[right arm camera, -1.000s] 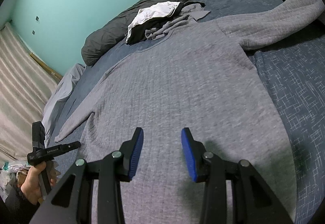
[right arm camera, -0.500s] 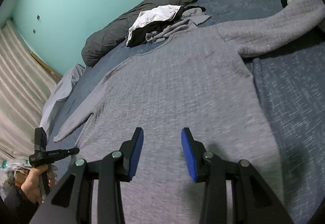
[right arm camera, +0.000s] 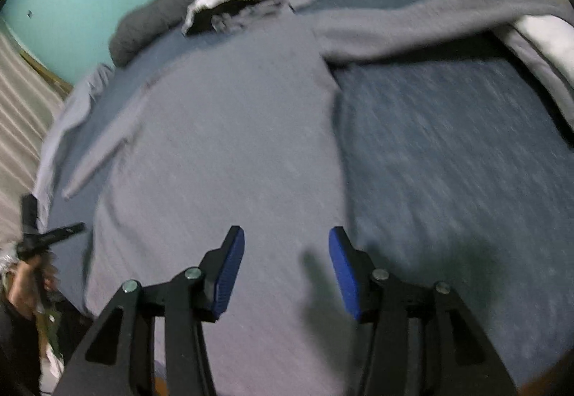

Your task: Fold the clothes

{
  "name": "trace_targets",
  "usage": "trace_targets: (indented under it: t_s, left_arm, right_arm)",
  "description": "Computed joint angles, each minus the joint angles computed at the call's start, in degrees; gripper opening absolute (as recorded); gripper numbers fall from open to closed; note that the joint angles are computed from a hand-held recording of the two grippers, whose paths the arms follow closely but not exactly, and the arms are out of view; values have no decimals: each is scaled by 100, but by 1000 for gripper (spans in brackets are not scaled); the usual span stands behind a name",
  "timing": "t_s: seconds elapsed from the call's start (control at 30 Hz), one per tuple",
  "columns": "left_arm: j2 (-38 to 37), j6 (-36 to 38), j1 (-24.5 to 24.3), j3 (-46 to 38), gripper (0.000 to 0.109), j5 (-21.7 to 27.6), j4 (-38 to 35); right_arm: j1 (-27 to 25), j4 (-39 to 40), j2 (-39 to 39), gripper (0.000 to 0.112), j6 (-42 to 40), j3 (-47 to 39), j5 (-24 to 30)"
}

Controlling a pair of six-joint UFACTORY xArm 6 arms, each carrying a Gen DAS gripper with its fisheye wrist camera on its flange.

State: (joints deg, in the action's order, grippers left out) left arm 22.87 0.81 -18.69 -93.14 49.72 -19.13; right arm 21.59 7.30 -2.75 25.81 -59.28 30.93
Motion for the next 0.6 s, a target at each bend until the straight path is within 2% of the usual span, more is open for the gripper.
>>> trace_targets:
  t_s: [0.1,0.2,0.43,0.53,0.57,0.6]
  left_arm:
    - [-402,157,-148,605,39,-48,139]
    - [-637,175,-251,1031,39,-105,218]
    - [-987,384,-386,1585,39,-194,179]
    - [-1106,542,-391,1777,20,-293,77]
    - [-1148,561,-400,1842,10,-344,84]
    - [-1194,591,-407,1910,6,-398,74]
  right_arm:
    - [-23,-34,-394,50,147,439,163]
    - [-14,201,-605,50,137,708,308]
    - [206,173,-741,50,170,762,698]
    - [244,201,-796,50,200,825,737]
    - [249,202,-811,50,216,841,746]
    - [258,192,-822,50,237,853,756]
